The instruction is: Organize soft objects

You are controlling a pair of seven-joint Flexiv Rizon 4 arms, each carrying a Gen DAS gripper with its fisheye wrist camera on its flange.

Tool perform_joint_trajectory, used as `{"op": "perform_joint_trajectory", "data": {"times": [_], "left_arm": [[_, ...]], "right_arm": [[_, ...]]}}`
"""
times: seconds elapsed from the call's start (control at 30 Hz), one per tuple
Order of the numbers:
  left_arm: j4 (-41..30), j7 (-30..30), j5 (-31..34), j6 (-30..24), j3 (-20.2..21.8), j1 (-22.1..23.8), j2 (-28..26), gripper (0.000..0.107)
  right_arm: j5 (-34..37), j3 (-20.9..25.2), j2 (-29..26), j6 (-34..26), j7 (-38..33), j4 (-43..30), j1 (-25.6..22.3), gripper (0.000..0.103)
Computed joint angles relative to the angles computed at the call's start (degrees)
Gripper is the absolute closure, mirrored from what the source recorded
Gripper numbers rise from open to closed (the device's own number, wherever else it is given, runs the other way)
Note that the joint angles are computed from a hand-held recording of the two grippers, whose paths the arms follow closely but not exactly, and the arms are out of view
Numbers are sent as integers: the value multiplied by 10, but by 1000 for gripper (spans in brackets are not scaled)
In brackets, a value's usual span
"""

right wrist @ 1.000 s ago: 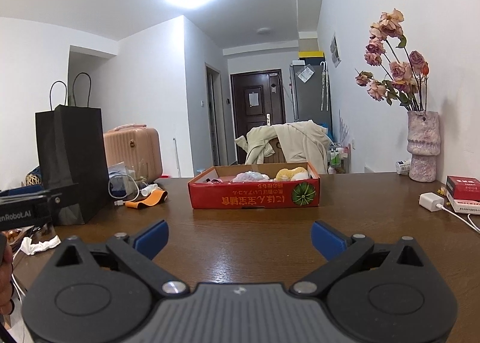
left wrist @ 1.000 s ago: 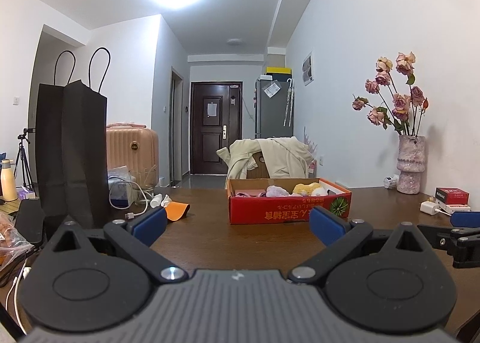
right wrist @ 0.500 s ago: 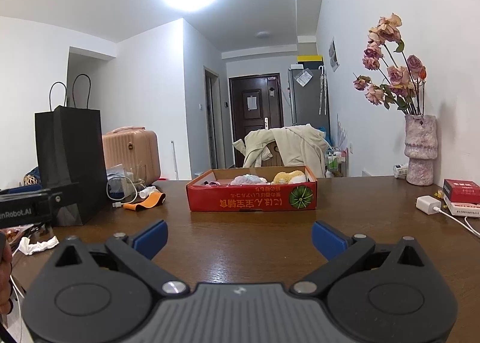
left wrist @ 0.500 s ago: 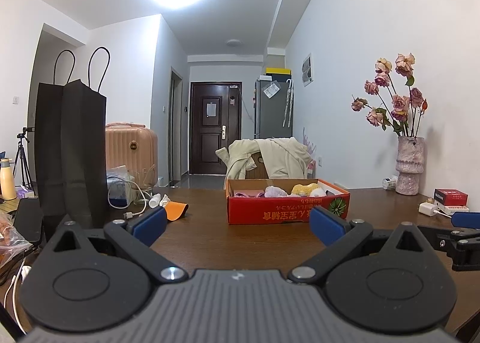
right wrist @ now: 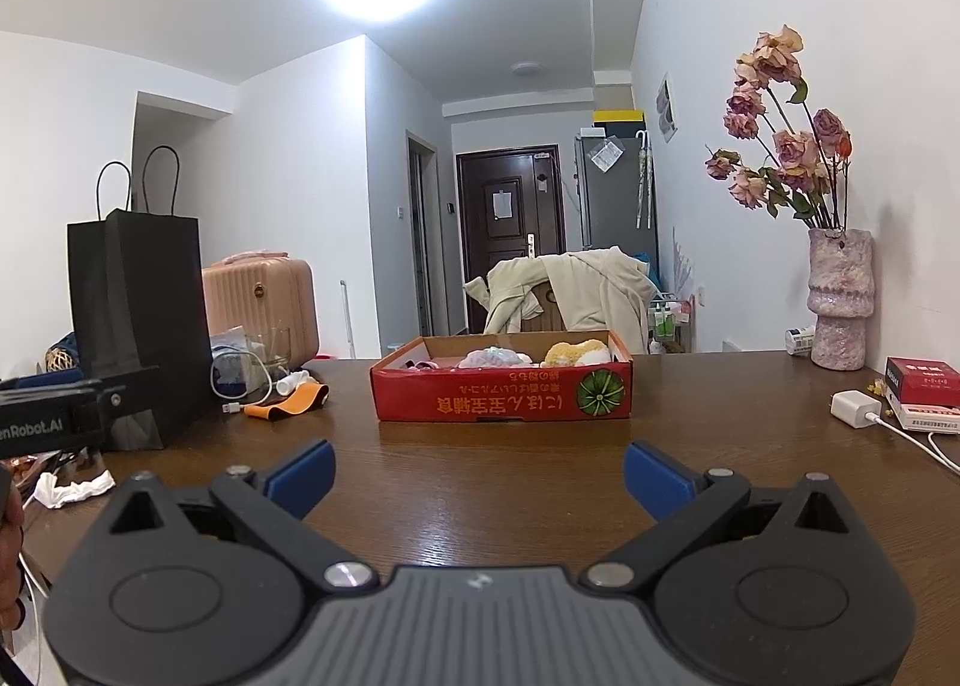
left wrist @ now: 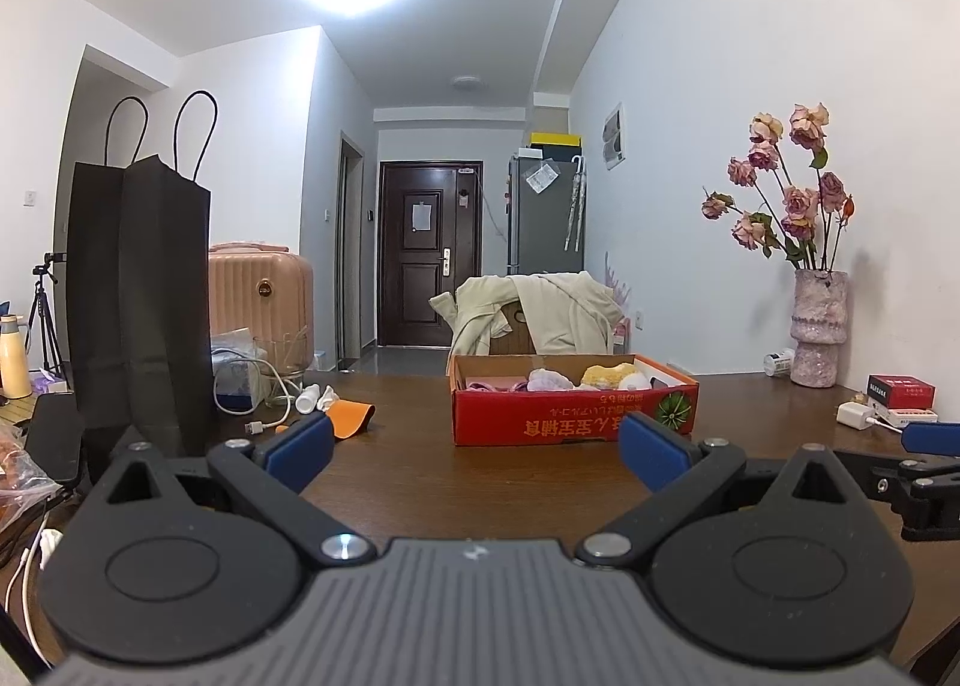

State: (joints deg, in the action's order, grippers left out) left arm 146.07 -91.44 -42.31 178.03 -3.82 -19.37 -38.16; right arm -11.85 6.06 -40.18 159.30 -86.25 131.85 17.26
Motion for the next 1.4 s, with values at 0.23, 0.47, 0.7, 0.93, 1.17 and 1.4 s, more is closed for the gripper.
{"op": "perform_joint_trajectory", "data": {"times": [0.23, 0.47, 0.7, 0.93, 1.17, 1.4], "left_arm": [[-5, 5, -2, -4, -1, -2, -1, 4], [-4, 3, -5, -1, -2, -4, -2, 4], [-4, 3, 7, -9, 0, -1, -1, 4], [-4, -2, 8, -10, 0, -1, 0, 4], [-5, -5, 26, -14, 1, 4, 0, 4], [-6, -12, 21, -7, 1, 1, -2, 4]], "right_arm": [[-6, 0, -2, -6, 0, 0, -3, 0], [-5, 0, -2, 0, -4, 1, -1, 0], [-7, 1, -2, 1, -6, 1, -1, 0], [-5, 1, -3, 3, -10, 1, 1, 0], [-3, 1, -4, 9, -13, 3, 1, 0], [-4, 1, -4, 11, -15, 4, 2, 0]]}}
